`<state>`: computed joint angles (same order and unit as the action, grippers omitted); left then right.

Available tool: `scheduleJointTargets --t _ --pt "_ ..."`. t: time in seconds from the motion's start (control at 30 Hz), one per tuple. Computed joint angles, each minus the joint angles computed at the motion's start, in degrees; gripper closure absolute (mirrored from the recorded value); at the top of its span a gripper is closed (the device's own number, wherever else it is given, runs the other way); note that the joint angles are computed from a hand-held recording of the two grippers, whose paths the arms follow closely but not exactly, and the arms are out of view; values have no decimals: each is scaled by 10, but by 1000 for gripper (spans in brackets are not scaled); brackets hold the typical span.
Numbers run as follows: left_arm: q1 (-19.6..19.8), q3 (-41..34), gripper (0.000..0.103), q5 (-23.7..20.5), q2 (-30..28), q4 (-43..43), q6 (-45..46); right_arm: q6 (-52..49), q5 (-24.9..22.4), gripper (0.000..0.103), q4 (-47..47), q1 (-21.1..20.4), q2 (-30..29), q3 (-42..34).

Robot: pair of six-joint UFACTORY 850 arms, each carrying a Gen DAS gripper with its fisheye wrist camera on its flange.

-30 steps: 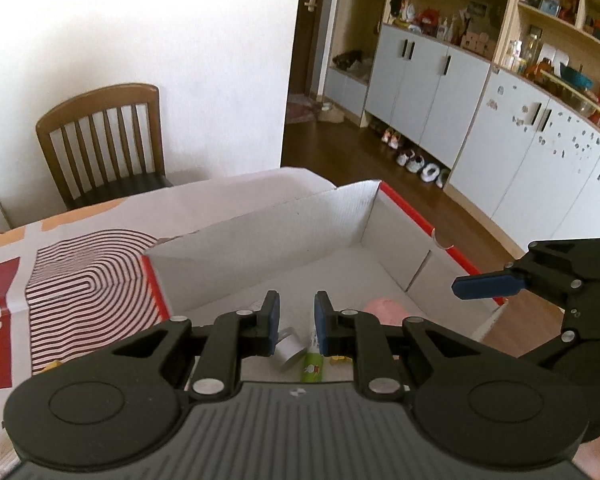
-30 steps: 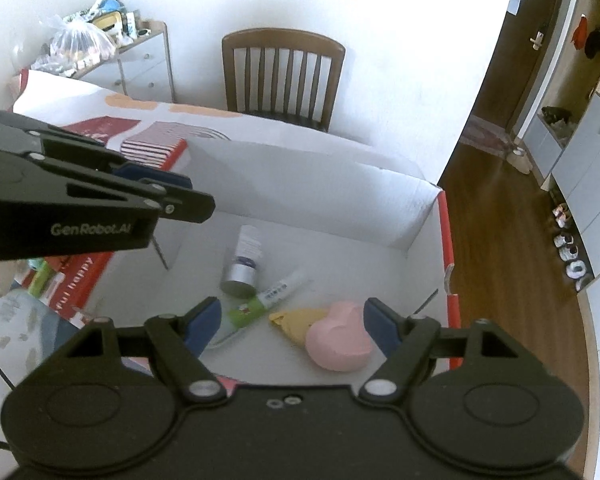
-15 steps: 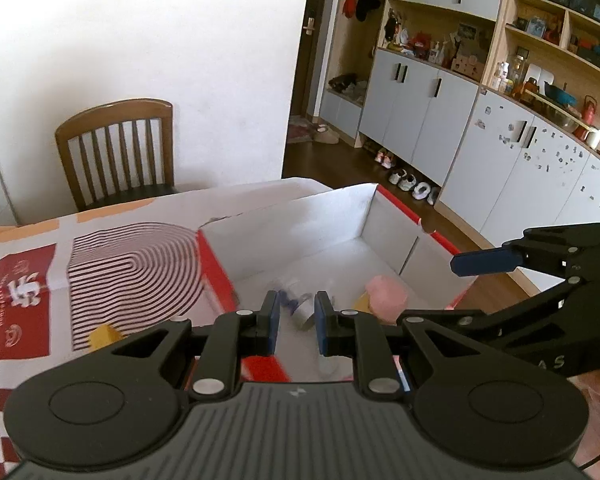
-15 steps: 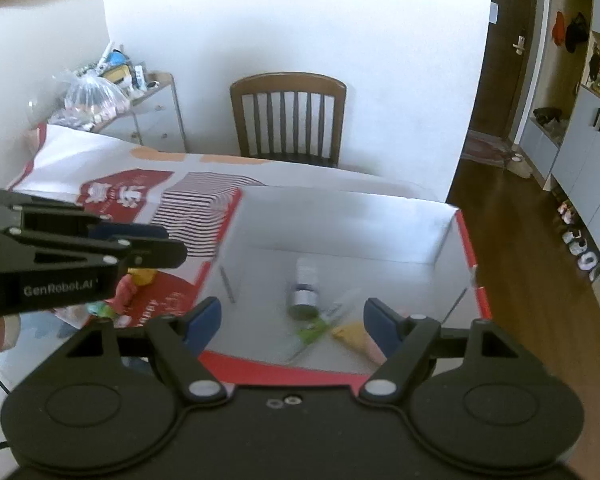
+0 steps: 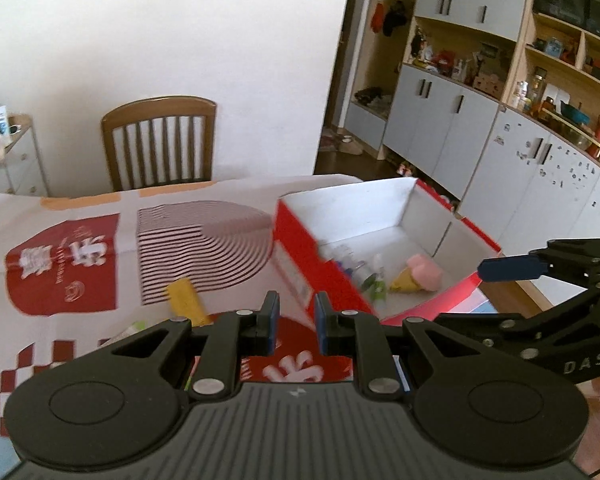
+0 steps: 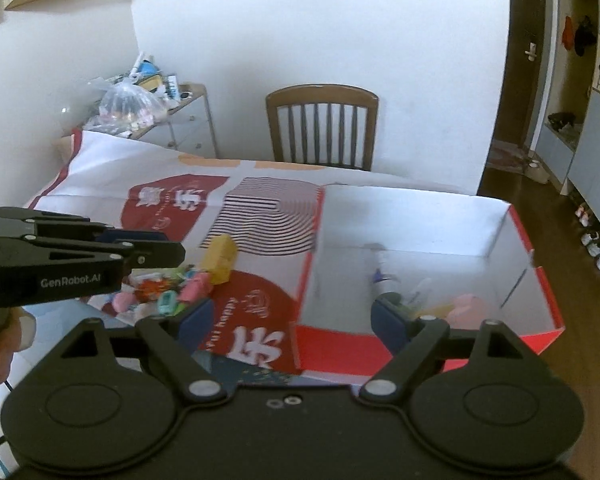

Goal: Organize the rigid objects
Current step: 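Withdraw both grippers from the box back toward the object pile, then grasp the pink binder clip with right gripper while left grasps the pink-haired figurine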

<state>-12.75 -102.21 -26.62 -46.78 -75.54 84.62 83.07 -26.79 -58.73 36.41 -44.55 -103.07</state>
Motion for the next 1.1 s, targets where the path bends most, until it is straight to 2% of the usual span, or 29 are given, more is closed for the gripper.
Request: scheduleJointTargets --t 0.27,0.37,0.53,0.6,0.67,0.7,0.73,0.83,0.9,0.97,1.1 --pt "37 32 85 14 11 -10 10 25 2 14 -3 23 -26 -31" --pt "50 39 85 16 11 -3 9 34 7 8 -7 30 -37 -42" --pt "71 50 85 12 6 -13 26 -2 1 8 37 39 -68 -87" --pt "79 51 75 10 1 -7 22 -22 -5 8 58 41 -82 -108" --pt "84 57 53 18 -1 -22 40 -44 -11 8 79 43 -96 -128" --pt "86 61 49 24 -1 -34 54 -53 -14 8 88 44 -103 -137" --pt "88 63 45 26 -2 -42 61 -69 -19 8 103 44 -112 -152" --pt "94 53 44 26 -15 -24 43 -112 -32 8 141 44 -139 -193" --pt "96 50 37 31 -22 -30 49 -136 -42 7 162 43 -158 -224" --pt "98 48 26 36 -29 -49 64 -164 -51 5 182 42 -179 -258" --pt "99 31 24 44 -49 -50 54 -240 -89 2 228 40 -239 -356"
